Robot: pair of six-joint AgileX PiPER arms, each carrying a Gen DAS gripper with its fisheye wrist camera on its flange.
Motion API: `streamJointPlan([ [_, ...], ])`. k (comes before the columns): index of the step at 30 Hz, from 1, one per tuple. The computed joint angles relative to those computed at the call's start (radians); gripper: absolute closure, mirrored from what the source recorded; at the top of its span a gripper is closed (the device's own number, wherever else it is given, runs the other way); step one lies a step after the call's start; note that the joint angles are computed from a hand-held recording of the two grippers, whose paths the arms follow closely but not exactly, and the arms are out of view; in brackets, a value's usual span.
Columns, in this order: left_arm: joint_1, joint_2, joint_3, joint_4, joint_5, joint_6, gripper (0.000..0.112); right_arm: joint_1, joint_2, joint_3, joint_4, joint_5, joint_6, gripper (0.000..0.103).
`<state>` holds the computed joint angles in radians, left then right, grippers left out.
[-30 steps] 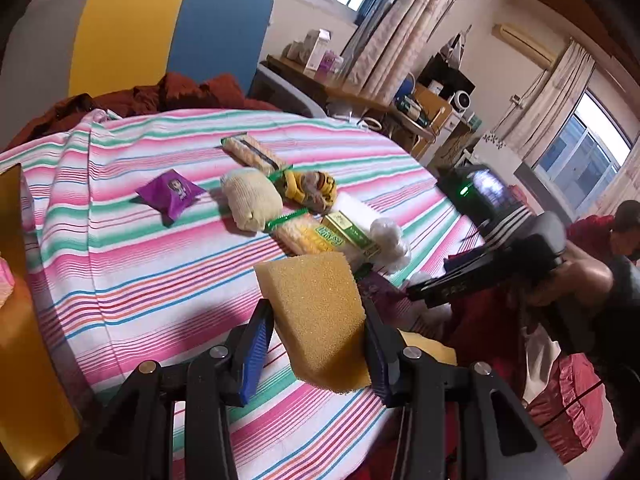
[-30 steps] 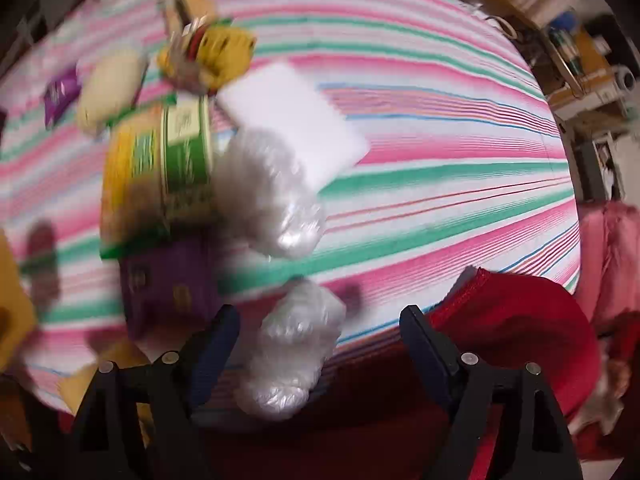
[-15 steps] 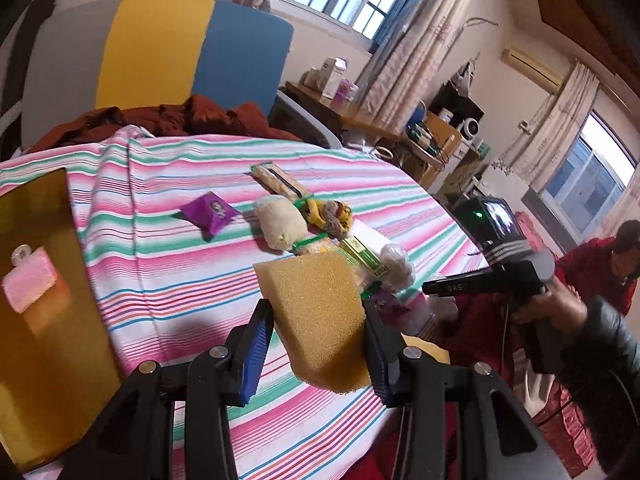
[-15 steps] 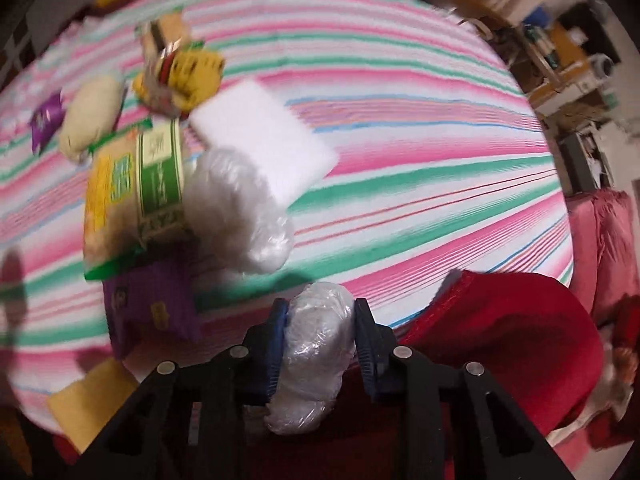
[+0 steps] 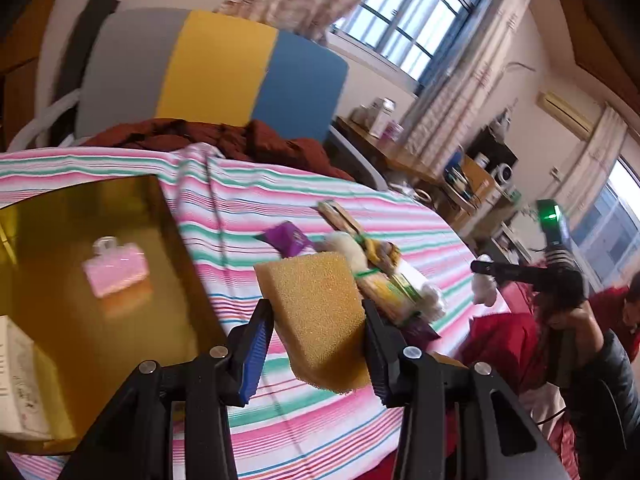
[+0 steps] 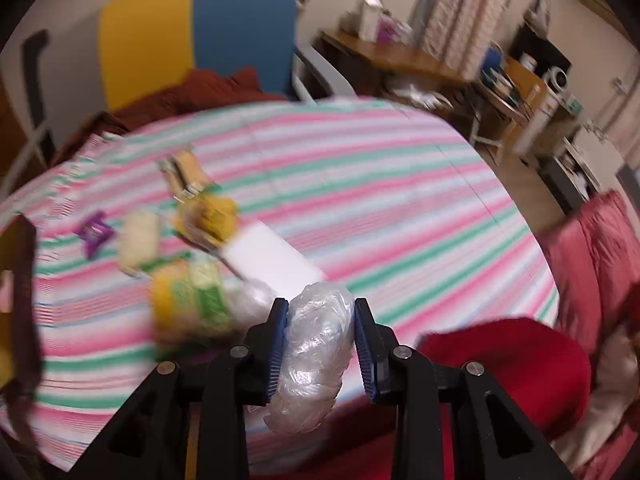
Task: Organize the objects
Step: 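Carry the sponge and plastic bag to the gold tray and release them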
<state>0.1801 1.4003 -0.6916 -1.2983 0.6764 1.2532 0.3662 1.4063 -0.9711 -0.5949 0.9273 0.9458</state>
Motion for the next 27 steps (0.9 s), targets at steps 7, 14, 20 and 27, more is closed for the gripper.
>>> streamJointPlan([
  [7,0.199,-0.015,-0.018,0.036,0.023,0.005,0.069,0.211,0.093,-0.198,0.029,-0.07,-0.011,0.071],
  [14,0.364,0.061,-0.113,0.088,-0.027,-0.011,0.068,0.37,0.313,-0.419,0.19,-0.205,-0.152,0.07],
  [20,0.41,0.159,-0.221,0.158,-0.1,-0.045,0.066,0.453,0.511,-0.637,0.334,-0.228,-0.298,0.07],
  [27,0.384,0.215,-0.282,0.335,-0.25,-0.246,0.043,0.482,0.689,-0.817,0.431,-0.178,-0.378,0.058],
])
